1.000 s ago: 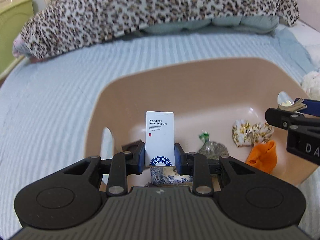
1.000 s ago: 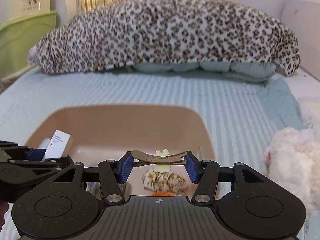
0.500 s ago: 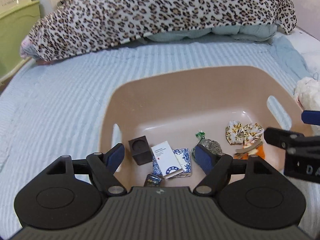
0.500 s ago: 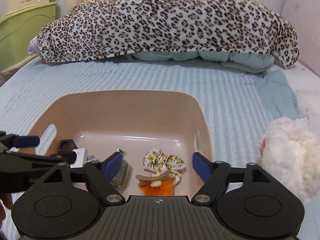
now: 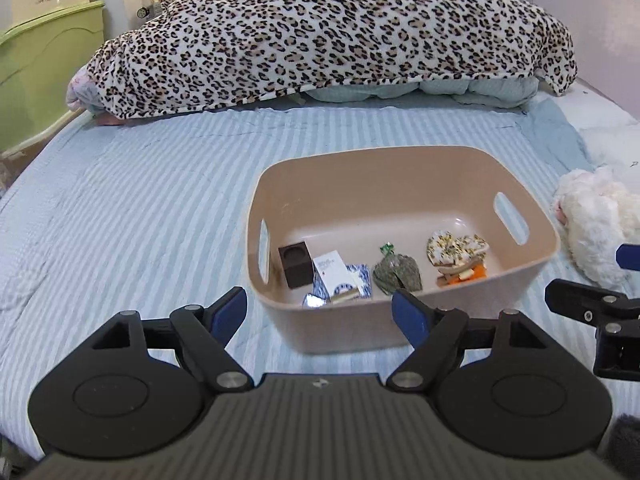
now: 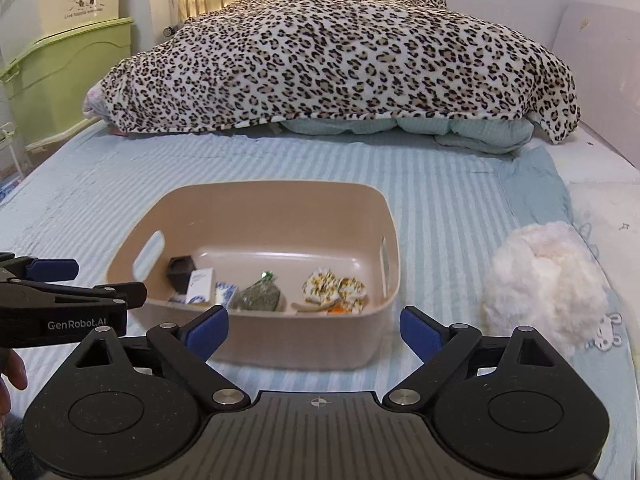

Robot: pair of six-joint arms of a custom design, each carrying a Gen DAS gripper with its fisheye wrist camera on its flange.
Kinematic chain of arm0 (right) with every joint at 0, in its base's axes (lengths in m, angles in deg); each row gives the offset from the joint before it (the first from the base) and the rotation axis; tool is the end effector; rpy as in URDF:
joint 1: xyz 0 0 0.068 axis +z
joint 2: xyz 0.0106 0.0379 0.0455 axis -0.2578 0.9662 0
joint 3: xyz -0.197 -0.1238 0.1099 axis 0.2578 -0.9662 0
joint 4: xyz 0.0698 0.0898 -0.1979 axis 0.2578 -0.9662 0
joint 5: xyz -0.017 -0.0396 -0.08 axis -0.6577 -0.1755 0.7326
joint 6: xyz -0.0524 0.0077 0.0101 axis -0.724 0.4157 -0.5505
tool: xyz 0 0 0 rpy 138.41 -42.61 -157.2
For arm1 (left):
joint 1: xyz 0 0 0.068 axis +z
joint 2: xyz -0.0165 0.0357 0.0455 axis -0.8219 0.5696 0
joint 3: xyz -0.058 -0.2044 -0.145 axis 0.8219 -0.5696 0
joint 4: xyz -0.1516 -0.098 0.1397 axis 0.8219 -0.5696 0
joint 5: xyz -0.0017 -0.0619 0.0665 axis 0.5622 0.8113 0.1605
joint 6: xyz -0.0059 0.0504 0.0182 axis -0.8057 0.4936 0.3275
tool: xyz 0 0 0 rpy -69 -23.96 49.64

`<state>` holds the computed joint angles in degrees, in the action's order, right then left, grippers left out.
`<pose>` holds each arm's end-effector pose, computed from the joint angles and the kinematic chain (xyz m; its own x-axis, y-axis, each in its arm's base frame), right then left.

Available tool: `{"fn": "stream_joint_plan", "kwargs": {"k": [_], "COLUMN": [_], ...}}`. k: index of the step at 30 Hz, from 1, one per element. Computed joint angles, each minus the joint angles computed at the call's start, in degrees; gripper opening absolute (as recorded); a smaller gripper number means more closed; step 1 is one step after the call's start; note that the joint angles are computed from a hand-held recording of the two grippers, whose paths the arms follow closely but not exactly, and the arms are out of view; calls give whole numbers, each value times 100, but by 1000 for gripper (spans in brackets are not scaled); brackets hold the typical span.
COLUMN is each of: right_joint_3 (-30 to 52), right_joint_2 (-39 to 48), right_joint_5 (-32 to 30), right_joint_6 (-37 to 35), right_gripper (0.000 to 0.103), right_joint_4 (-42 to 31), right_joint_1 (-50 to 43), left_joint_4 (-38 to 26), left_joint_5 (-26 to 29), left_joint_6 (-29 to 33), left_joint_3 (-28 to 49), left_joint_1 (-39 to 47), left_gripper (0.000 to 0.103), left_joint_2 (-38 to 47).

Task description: Organize objects

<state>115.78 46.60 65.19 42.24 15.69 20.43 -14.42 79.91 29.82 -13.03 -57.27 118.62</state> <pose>0.1965 0.1182 0.2818 -0.6782 0.1342 -0.7226 0.1559 0.9871 0.0370 0.2785 -0.0154 0.3117 -0.6716 0.2647 -0.6920 0.3184 0.9465 0.0531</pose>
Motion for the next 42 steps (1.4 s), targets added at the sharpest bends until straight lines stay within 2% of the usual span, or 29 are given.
{"fn": "stream_joint_plan", "kwargs": {"k": [11, 24, 36, 42], "right_joint_3": [153, 649, 776, 757], "right_joint_2": [-611, -529, -555, -565], "right_joint_5": [655, 1129, 1171, 1093], "right_joint_6": [1205, 2621, 3488, 3774], "right_gripper": [97, 102, 103, 103], "right_joint_4": [-1395, -2777, -3385, -3492], "right_joint_1": [1231, 2681, 3380, 3568], "left_joint_4": [-1037, -2176, -2906, -2953], "left_joint_5": [544, 1237, 1694, 1667], "left_joint_6": [532, 1271, 1870, 2020], "left_joint_3": [-145, 50, 265, 181], "left_joint_1": [587, 1416, 1988, 2035], "left_gripper": [80, 80, 80, 80], "left_joint_2": [-1054, -1593, -1896, -2083]}}
